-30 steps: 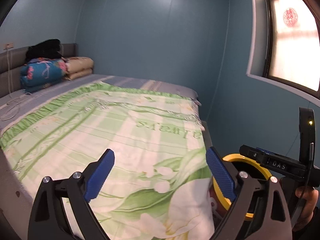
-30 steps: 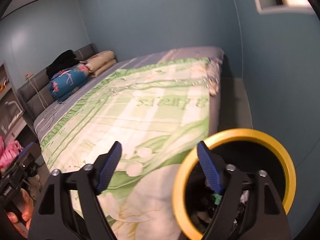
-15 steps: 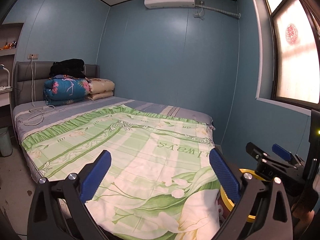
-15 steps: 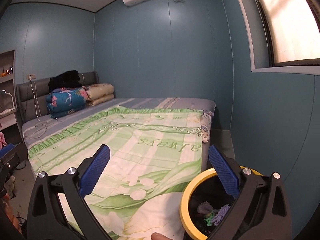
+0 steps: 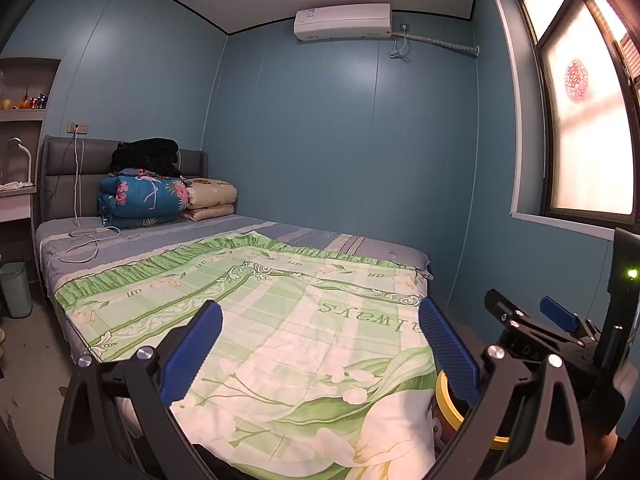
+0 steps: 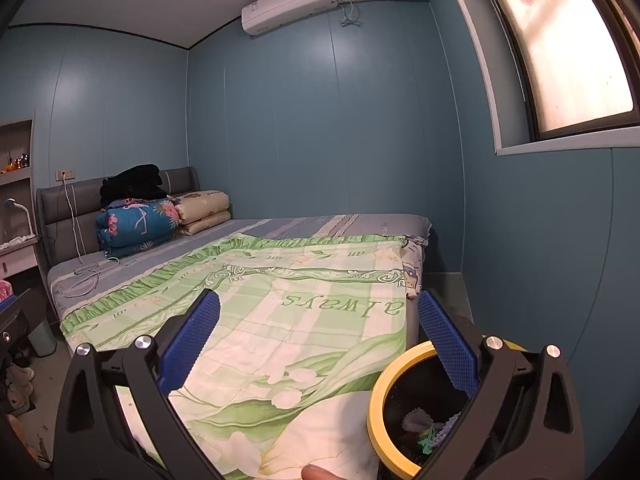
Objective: Collect trash
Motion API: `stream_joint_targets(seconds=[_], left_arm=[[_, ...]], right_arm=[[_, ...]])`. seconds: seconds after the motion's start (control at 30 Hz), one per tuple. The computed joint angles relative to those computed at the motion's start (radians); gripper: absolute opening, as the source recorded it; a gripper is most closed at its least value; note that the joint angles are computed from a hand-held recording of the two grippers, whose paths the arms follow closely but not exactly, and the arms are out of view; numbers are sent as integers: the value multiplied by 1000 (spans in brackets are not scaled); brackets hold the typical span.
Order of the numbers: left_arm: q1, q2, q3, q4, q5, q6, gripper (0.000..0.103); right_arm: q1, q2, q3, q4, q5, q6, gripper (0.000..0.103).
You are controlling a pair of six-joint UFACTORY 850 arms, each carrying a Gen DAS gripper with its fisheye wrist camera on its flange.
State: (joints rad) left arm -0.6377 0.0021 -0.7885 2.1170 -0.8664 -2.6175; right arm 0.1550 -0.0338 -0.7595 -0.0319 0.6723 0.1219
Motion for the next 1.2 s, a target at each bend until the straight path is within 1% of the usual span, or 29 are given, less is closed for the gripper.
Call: stream_joint_targets(seconds=[0.57,1.2], left_arm=[[-3,-10,-9,-23,12,6,95],[5,-15,-12,-21,31,0,95]], right_arm=[[-5,-14,-9,-22,-40,37,95],[-3,-21,-17,-15,-59,38,95]])
